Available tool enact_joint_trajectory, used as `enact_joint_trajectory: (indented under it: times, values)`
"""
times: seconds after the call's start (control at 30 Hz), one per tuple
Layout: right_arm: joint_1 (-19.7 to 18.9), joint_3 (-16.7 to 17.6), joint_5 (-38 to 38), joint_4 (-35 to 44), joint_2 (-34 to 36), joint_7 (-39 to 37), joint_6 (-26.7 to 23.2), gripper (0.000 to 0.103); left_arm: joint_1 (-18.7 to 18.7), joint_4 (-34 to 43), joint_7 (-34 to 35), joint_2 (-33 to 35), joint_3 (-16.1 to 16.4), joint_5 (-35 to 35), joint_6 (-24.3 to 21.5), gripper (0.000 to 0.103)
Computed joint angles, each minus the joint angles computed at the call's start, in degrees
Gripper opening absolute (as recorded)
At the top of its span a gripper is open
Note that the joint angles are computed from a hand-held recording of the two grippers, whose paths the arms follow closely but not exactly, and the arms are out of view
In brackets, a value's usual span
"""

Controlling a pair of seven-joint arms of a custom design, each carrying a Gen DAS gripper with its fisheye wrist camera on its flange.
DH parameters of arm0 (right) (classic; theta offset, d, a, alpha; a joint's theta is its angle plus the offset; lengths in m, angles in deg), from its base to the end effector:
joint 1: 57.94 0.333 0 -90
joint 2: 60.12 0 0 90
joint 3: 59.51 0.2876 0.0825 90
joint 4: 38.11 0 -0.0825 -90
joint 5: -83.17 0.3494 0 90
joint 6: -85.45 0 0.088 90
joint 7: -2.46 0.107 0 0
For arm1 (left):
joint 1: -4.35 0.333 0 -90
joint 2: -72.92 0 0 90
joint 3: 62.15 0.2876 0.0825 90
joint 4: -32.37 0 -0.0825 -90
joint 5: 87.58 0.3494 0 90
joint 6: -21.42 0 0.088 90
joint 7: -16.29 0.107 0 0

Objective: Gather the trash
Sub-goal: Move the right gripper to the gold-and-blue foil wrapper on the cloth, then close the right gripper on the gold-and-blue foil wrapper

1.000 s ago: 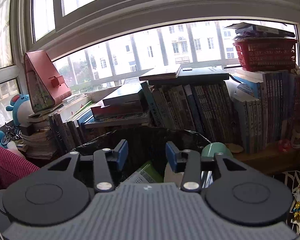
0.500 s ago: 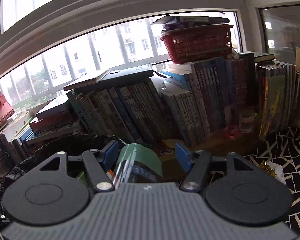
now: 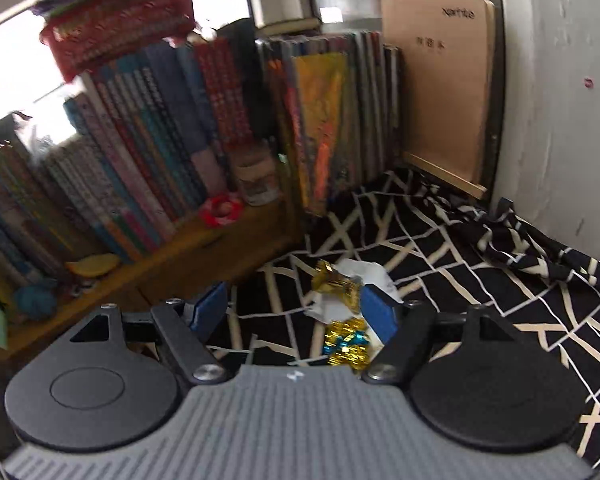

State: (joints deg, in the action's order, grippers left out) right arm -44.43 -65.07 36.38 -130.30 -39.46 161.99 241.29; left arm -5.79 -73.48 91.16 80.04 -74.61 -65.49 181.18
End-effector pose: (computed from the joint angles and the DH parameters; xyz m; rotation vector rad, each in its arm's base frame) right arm 0.6537 0.1276 0.4845 -1.2884 1.9969 -0.8825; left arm 0.5570 -0.2434 0.5377 -1.3272 2.0509 -0.8023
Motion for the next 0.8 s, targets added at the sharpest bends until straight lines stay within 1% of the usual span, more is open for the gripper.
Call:
enact_joint_trajectory:
  times: [0.07, 0.17, 0.23, 0.37, 0.43, 0.57, 0.6, 0.67, 0.7, 0.73, 0.77, 0.8]
  values:
    - [-0.8, 0.3, 2.2, 0.3, 1.5, -1.2, -2.3, 0.084, 0.0, 0.0, 0.0, 0.0, 0.0, 0.0, 0.0, 0.077]
    - [-1.6, 0.5, 4.8, 0.6, 3.5, -2.4, -4.3, 0.084, 0.0, 0.3, -0.1, 0.2, 0.0, 0.1, -0.3, 0.077]
    - [-2.1, 0.5, 5.9, 1.0, 4.8, -3.1, -4.2, 0.084, 0.0, 0.5, -0.1, 0.3, 0.0, 0.3, -0.4, 0.077]
    - [-1.2, -0.8, 4.2, 2.8, 7.2, -3.0, -3.8, 0.084, -0.2, 0.8, -0.7, 0.5, 0.1, 1.0, -0.6, 0.078]
    - [-1.6, -0.2, 5.5, 5.5, 9.4, -6.0, -4.6, 0.083, -0.3, 1.0, -0.9, 0.7, 0.1, 1.2, -0.7, 0.078]
    - [-2.1, 1.2, 10.5, 14.0, 15.6, -13.5, -10.6, 0.080, -0.3, 1.5, -1.0, 1.0, 0.1, 1.4, -1.3, 0.078]
    - [-2.1, 1.3, 11.8, 16.0, 17.0, -14.8, -12.1, 0.076, -0.4, 1.7, -1.3, 1.1, 0.2, 1.7, -1.4, 0.078]
    - [-2.0, 1.6, 14.5, 18.6, 18.9, -16.4, -14.5, 0.064, -0.5, 2.0, -1.7, 1.3, 0.3, 2.2, -1.7, 0.078]
    - [-1.6, 1.3, 15.0, 19.4, 19.4, -16.4, -15.6, 0.045, -0.5, 2.1, -1.8, 1.4, 0.3, 2.4, -1.8, 0.078]
    - [-0.3, 0.1, 14.0, 19.9, 19.6, -15.6, -16.9, 0.031, -0.6, 2.2, -2.0, 1.4, 0.3, 2.6, -1.9, 0.078]
    - [0.0, 0.0, 13.9, 19.8, 19.4, -15.9, -17.1, 0.022, -0.6, 2.2, -2.2, 1.4, 0.3, 2.9, -1.9, 0.079]
    - [-0.3, 0.4, 14.5, 19.2, 18.8, -16.3, -16.7, 0.016, -0.6, 2.2, -2.3, 1.4, 0.3, 3.1, -1.9, 0.079]
